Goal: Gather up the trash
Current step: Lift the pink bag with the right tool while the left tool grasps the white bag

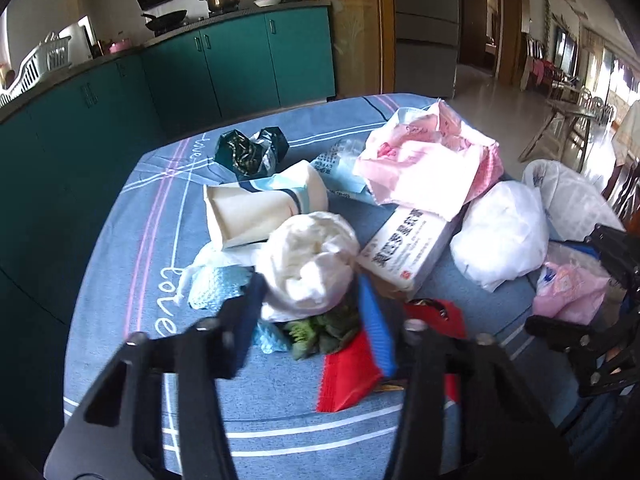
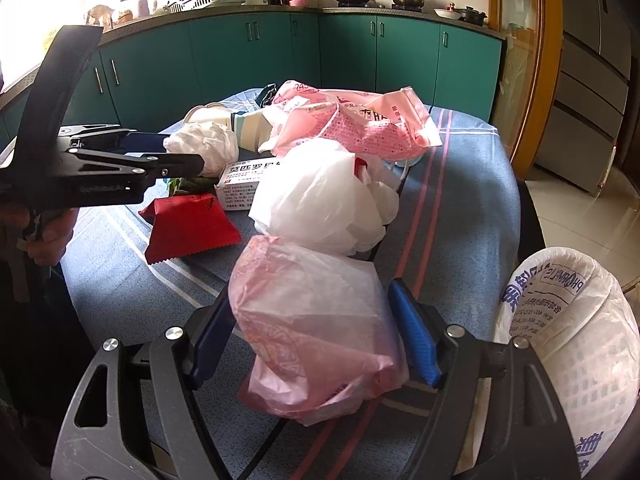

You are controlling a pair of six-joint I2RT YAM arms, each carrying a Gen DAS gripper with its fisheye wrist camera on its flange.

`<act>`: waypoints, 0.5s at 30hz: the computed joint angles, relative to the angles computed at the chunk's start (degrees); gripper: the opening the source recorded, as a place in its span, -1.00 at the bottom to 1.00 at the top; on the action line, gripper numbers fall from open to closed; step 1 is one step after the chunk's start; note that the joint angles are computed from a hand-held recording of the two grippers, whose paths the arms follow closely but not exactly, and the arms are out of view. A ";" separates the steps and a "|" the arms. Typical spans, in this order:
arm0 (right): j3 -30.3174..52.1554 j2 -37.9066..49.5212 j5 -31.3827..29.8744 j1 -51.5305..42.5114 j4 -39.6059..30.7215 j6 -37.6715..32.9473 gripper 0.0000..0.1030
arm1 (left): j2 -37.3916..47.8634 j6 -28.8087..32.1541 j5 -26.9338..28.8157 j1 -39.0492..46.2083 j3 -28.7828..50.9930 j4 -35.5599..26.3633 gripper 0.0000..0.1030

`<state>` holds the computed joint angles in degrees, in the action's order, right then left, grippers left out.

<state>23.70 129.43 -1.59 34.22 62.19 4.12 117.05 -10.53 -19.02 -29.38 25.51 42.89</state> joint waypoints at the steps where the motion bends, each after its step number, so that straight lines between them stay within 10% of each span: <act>1: -0.05 0.04 -0.04 -0.11 0.09 0.01 0.44 | -0.29 -0.27 -0.12 0.37 -0.35 0.19 -0.37; 15: -1.06 1.15 0.94 0.15 2.82 0.40 0.44 | -5.60 -1.92 0.26 3.89 -7.22 8.59 -0.72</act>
